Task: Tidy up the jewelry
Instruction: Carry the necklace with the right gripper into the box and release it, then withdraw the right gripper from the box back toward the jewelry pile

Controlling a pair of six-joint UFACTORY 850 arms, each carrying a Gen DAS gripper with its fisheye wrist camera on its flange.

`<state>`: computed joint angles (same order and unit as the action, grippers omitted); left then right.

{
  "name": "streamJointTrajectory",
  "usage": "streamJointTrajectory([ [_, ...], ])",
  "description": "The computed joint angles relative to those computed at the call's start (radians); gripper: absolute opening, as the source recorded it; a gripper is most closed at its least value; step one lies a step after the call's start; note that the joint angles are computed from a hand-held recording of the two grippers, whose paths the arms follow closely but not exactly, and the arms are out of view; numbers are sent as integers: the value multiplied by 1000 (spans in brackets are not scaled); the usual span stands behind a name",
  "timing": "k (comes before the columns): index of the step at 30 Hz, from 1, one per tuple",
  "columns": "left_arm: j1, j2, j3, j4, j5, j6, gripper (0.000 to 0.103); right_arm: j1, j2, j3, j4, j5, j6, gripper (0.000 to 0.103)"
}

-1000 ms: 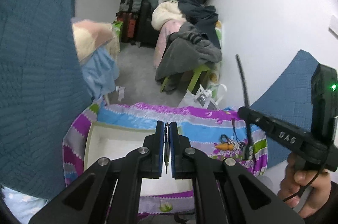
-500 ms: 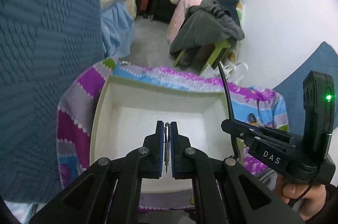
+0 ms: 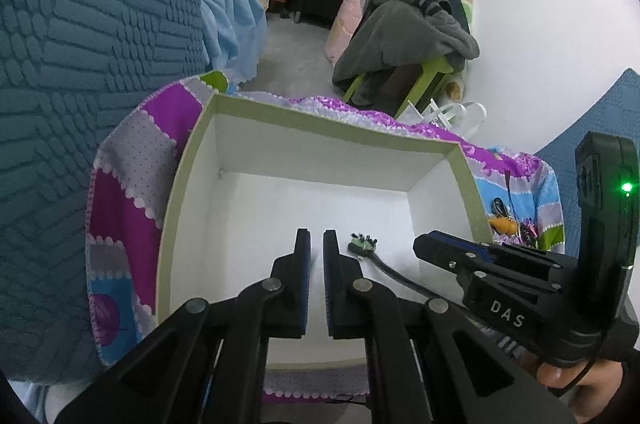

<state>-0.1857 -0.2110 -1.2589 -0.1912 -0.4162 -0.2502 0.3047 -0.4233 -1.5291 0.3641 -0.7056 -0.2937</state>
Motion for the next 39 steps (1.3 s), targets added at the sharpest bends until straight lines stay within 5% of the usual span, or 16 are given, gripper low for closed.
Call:
streamJointTrajectory([
  [3,-2,18,-6,40,-3,-35,6,-3,7,-9,9,-4,-15,12],
  [5,-10,34,-12,93,-8,-80,6,-7,18,-15,17,-3,-20,25],
  [8,-21,60,-25,166,-24,-161,9,-18,44,-20,46,8,-46,25],
  [10,-38,86,-28,252,-20,-241,27,-25,69,-22,69,16,-72,25],
  [12,-55,115,-29,324,-13,-303,55,-28,94,-21,75,29,-87,25],
  [19,-118,183,-71,540,-45,-500,59,-49,199,-16,118,62,-140,25],
  [21,-134,198,-80,583,-56,-542,72,-54,220,-20,124,60,-151,25],
  [26,-182,237,-85,706,-71,-665,82,-75,288,4,157,85,-196,25],
  [39,-311,256,-79,915,-107,-895,84,-155,418,123,221,132,-280,25],
])
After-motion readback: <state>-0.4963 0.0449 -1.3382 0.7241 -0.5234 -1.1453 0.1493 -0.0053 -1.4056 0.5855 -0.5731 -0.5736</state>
